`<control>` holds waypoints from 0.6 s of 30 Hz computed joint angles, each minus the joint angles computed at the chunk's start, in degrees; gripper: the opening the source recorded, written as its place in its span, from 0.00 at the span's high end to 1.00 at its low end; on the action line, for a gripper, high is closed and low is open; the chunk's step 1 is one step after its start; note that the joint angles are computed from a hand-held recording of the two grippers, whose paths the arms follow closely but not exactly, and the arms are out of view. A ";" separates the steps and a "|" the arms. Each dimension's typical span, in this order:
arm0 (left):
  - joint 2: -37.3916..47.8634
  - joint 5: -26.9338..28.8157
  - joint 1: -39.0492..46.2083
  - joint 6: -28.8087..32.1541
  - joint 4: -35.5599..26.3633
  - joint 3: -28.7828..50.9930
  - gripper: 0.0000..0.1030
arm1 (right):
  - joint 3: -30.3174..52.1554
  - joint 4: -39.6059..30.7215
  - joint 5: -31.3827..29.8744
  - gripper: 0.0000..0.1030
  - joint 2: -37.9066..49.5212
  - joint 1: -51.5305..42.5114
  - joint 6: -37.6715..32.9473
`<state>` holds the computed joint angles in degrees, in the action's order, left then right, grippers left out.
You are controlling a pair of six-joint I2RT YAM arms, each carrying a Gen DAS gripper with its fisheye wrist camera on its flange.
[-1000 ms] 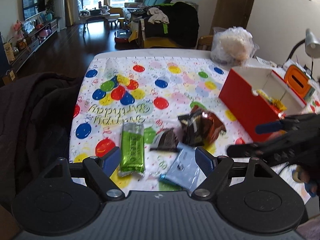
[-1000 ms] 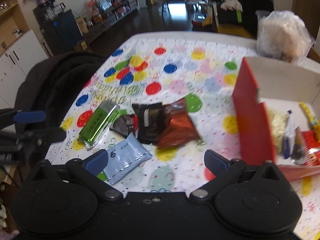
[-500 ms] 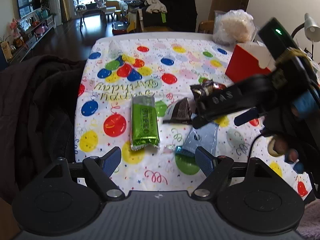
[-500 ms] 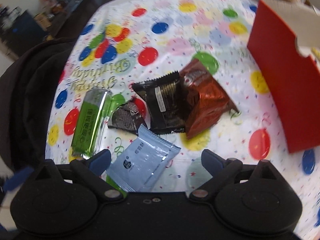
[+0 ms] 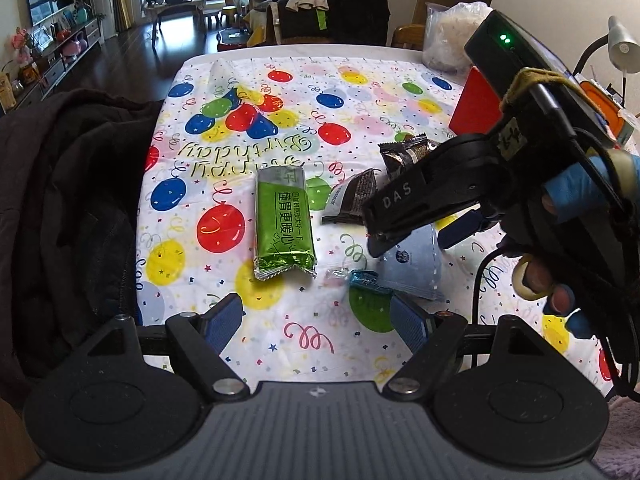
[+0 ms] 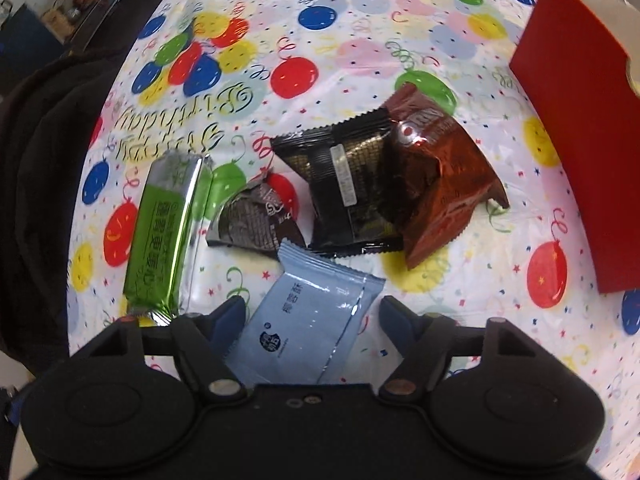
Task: Organize snacks
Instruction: 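Grasp the blue wrapped candy with the left tool while the right grasps the blue-white packet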
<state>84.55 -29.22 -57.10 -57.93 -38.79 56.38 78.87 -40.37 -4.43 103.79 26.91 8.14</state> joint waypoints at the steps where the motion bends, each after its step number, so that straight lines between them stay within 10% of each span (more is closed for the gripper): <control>1: 0.15 0.13 0.08 0.15 0.30 -0.01 0.21 | -0.05 -0.12 0.16 0.42 -0.13 -0.09 -0.88; 18: 8.20 10.28 7.34 -5.87 6.76 5.00 0.22 | -6.10 1.04 -3.67 0.54 -5.92 -8.60 -15.30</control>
